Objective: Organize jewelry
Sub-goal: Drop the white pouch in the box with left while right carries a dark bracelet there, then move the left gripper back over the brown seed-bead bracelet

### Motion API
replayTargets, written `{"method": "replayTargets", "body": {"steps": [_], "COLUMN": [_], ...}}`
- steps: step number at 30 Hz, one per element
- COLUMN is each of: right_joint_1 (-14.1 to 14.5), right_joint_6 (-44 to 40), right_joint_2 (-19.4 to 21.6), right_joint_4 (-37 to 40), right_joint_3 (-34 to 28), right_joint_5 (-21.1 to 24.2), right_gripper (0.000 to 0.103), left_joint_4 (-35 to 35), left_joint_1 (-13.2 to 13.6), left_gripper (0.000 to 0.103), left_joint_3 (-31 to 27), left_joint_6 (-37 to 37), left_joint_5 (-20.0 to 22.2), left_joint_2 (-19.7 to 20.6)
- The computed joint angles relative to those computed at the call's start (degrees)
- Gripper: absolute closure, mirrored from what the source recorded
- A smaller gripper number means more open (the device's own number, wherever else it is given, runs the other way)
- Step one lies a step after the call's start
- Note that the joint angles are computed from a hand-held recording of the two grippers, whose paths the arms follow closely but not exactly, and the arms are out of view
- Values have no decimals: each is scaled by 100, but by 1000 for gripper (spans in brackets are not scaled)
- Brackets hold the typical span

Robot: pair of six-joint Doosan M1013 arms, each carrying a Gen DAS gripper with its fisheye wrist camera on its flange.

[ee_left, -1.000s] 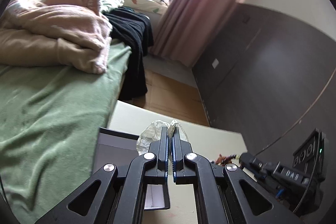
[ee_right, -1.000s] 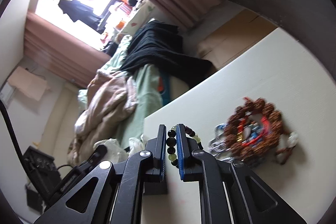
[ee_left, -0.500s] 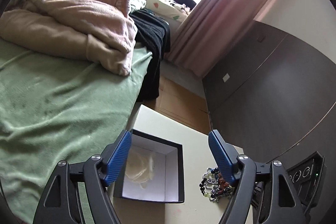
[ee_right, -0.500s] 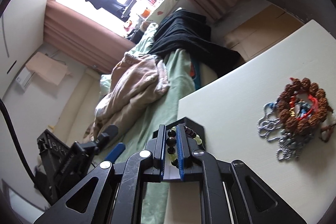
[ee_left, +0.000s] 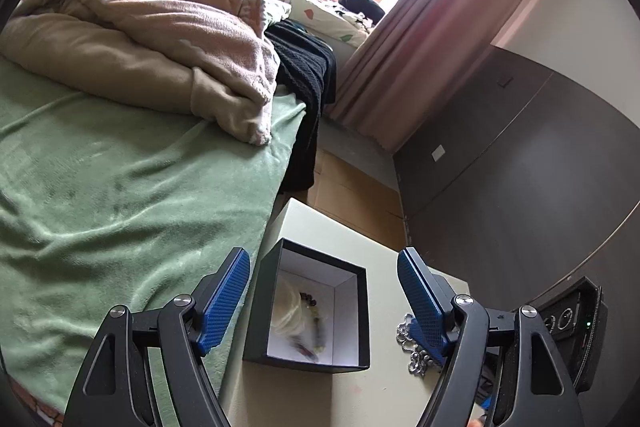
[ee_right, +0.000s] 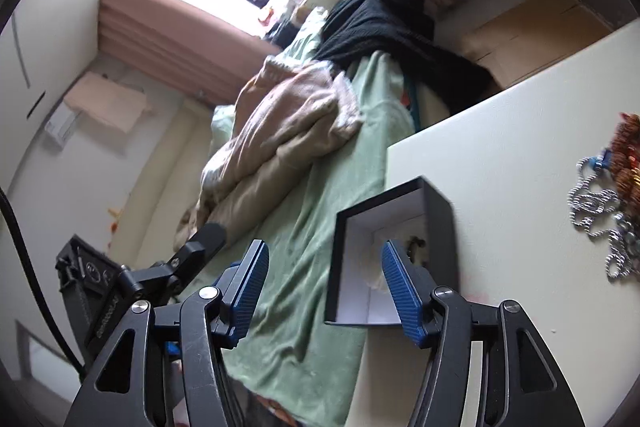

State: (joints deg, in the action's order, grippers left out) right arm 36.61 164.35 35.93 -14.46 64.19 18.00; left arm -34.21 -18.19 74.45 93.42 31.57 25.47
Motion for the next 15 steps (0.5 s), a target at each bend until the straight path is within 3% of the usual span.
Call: {"method": "replayTargets", "body": {"steps": [8,13,15], "right_joint_1": [90,131,145], "right_joint_6": [1574,2004,2162], "right_joint_2": [-471,-707,-780], "right_joint_4": [-1574,-1984,-2068], "right_joint_3": [564,807,854], "right_joint_5": [388,889,1286], "right_gripper": [43,43,40], "left_joint_4": [349,178,98], "left_joint_1": [-205,-398,-460], "left_gripper": [26,26,26], "left_joint_3": [-6,23,21], "left_joint_6": [36,696,878], "left_joint_5": [94,129,169], "left_joint_2": [1,-15,-5]}}
